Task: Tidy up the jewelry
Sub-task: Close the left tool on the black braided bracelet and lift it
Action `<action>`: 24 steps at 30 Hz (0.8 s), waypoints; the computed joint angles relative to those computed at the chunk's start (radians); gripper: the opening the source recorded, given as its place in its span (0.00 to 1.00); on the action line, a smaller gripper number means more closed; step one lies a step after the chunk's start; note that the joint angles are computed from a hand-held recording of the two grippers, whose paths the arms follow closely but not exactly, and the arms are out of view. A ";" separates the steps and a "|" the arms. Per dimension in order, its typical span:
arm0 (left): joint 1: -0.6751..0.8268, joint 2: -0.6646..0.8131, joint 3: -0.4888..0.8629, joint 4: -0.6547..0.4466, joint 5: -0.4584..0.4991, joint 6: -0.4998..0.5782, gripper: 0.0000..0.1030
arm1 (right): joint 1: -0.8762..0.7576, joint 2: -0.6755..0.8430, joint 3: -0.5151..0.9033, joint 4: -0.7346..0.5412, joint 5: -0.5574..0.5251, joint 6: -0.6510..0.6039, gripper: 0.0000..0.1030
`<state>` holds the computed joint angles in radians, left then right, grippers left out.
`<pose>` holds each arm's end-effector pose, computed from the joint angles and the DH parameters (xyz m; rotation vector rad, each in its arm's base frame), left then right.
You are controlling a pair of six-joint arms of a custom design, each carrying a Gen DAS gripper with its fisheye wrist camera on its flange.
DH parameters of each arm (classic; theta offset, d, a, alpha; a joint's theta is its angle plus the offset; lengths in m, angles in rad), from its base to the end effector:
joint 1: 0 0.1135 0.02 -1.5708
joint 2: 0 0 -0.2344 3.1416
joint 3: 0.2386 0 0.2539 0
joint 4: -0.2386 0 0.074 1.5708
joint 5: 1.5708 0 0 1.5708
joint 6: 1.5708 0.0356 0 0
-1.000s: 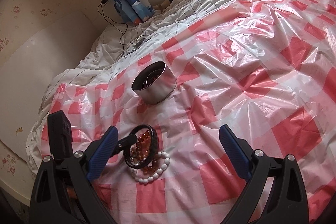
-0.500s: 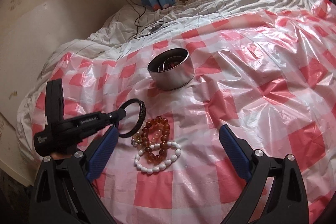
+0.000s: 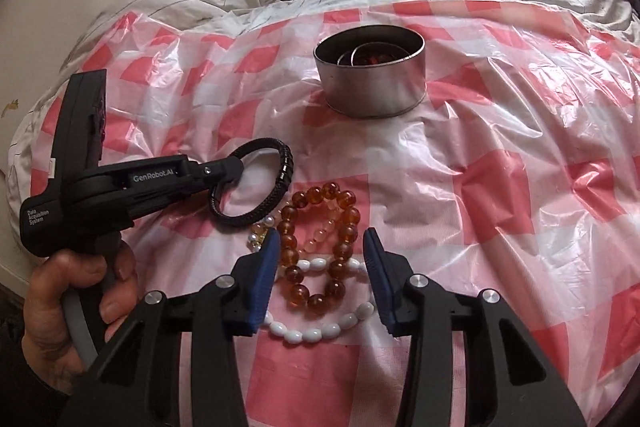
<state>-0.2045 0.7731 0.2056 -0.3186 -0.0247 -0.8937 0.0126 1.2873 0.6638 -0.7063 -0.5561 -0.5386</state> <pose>0.1586 -0.0320 0.1103 -0.8582 2.3585 -0.4404 0.2144 0.0215 0.1420 -0.8227 2.5669 0.6577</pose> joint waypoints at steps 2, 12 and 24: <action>-0.006 0.002 -0.002 0.003 -0.006 -0.004 0.11 | 0.012 0.013 0.000 0.015 0.008 0.003 0.30; -0.027 -0.018 -0.019 0.003 -0.017 -0.013 0.12 | -0.109 0.088 0.057 -0.059 -0.153 -0.037 0.12; -0.045 -0.015 -0.017 0.004 -0.025 -0.016 0.15 | -0.264 0.253 0.206 -0.175 -0.386 -0.025 0.12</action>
<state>-0.2497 0.7581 0.1882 -0.3143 -0.0499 -0.9101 -0.2515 1.5407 0.8696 -0.8809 -0.9423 -0.5637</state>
